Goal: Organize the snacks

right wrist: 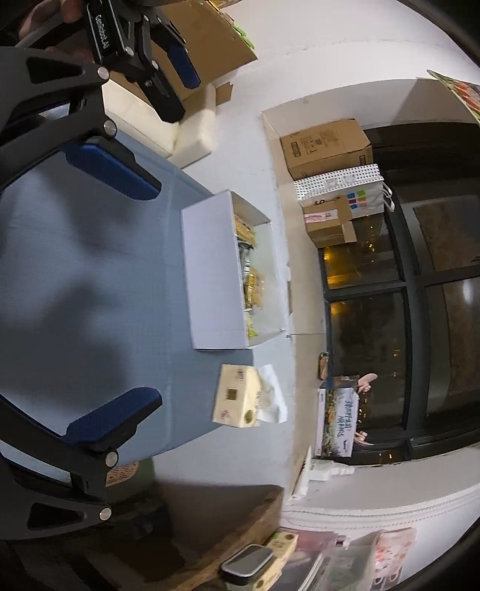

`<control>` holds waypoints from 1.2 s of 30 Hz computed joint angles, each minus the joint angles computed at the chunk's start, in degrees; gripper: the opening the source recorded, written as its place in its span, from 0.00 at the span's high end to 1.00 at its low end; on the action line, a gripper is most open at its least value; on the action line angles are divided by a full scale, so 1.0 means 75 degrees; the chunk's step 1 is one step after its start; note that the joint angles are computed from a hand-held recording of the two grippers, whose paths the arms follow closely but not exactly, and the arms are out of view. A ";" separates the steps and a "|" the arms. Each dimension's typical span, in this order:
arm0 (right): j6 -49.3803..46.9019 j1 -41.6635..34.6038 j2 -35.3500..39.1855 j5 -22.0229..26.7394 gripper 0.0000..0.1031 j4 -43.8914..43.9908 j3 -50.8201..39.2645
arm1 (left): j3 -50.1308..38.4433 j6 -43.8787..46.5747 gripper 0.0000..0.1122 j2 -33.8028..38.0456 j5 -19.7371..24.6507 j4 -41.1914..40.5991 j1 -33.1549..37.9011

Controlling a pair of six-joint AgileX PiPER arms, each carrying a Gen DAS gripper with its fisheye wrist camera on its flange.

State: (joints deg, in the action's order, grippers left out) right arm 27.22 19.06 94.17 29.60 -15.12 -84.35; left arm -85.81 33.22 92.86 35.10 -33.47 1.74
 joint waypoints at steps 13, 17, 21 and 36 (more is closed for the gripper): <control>0.0370 0.0218 -0.0386 0.0165 0.00 -0.0540 0.0140 | 0.0107 -0.0669 0.08 -0.0331 0.0038 0.0701 -0.0175; 0.0376 0.0212 -0.0383 0.0208 0.00 -0.0519 0.0141 | 0.0074 -0.0741 0.08 -0.0317 0.0055 0.0758 -0.0186; 0.0191 0.0152 -0.0395 0.0188 0.00 -0.0324 0.0153 | -0.0014 -0.0845 0.08 -0.0259 0.0116 0.0857 -0.0206; 0.0256 0.0203 -0.0419 0.0193 0.00 -0.0367 0.0183 | -0.0060 -0.0853 0.08 -0.0233 0.0159 0.0792 -0.0143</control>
